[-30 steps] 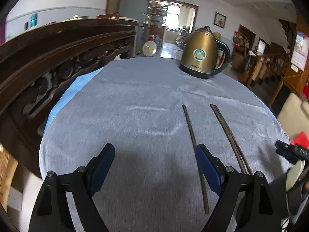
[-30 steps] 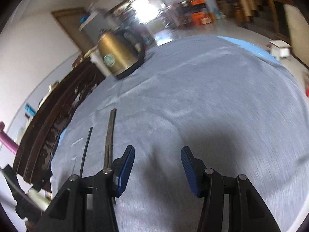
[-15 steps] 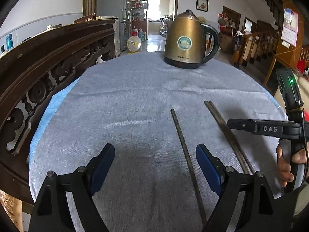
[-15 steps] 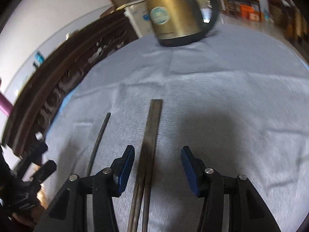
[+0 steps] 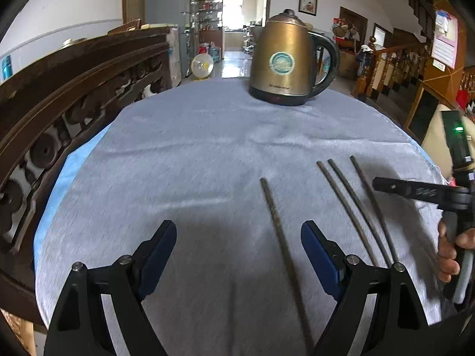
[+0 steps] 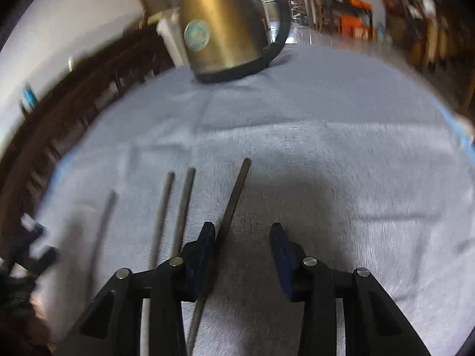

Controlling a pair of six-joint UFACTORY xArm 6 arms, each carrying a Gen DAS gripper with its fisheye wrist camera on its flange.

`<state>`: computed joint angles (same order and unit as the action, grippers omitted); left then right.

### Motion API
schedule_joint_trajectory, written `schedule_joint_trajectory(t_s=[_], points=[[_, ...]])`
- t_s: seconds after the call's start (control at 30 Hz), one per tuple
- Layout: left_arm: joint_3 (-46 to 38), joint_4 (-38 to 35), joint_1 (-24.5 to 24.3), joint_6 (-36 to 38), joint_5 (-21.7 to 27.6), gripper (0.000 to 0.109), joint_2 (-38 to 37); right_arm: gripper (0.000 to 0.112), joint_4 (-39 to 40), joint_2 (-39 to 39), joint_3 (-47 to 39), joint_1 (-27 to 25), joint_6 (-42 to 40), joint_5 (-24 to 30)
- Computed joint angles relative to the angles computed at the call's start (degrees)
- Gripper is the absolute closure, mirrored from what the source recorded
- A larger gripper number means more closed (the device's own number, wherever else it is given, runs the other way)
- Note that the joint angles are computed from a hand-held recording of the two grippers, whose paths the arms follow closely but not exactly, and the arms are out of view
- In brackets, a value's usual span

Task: Organize utensils
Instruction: 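Close the right tool on dark chopsticks while the left tool grasps another chopstick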

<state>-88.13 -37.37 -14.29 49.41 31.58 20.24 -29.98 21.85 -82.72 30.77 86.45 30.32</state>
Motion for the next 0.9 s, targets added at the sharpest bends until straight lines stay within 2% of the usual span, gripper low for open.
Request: schedule_joint_trajectory(t_s=[0.07,0.17,0.3,0.4,0.47,0.53,0.6,0.67,0.73,0.77,0.9], points=[[-1.71,1.11,-1.42,-0.29,-1.00,0.023,1.44,0.070,-4.50,-2.42,3.98,-0.77,6.89,-3.26],[-4.79,3.34,-3.44,-1.18,-0.82,0.023,3.64,0.075,-5.10,-3.65,7.39,-1.99,10.24,-7.16],[-11.14,8.83,-5.86,-5.46,1.58,0.023,7.89,0.075,-3.49,-3.18,7.05,-2.42,8.44,-8.40],[-17.02,10.38,-6.85,-8.28,6.10,0.023,11.36,0.075,3.49,-1.69,4.97,-3.05,0.90,-9.32],[-20.94,12.67,-7.35,-11.12,9.11,0.023,13.66,0.075,9.73,0.43,0.95,-3.24,-5.92,-5.71],[-23.75,13.93,-7.70,-13.25,11.38,0.023,15.35,0.076,13.02,2.47,-1.75,-3.45,-9.51,-4.80],[-26.12,14.73,-7.89,-14.88,13.59,0.025,16.88,0.080,17.46,4.85,-5.66,-3.42,-14.55,-1.25],[-27.36,17.12,-8.28,-16.23,15.07,0.035,17.78,0.083,17.28,7.36,-10.76,-3.20,-16.72,4.25],[-30.81,21.18,-8.83,-18.62,18.15,0.037,19.99,0.092,17.44,9.36,-15.02,-2.96,-18.71,9.27],[-33.98,22.72,-8.94,-19.92,21.31,0.040,21.94,0.096,17.40,10.12,-16.78,-2.79,-19.73,11.84],[-40.58,21.84,-8.62,-21.82,26.54,0.042,25.50,0.103,20.81,10.58,-18.58,-3.15,-24.47,15.53]])
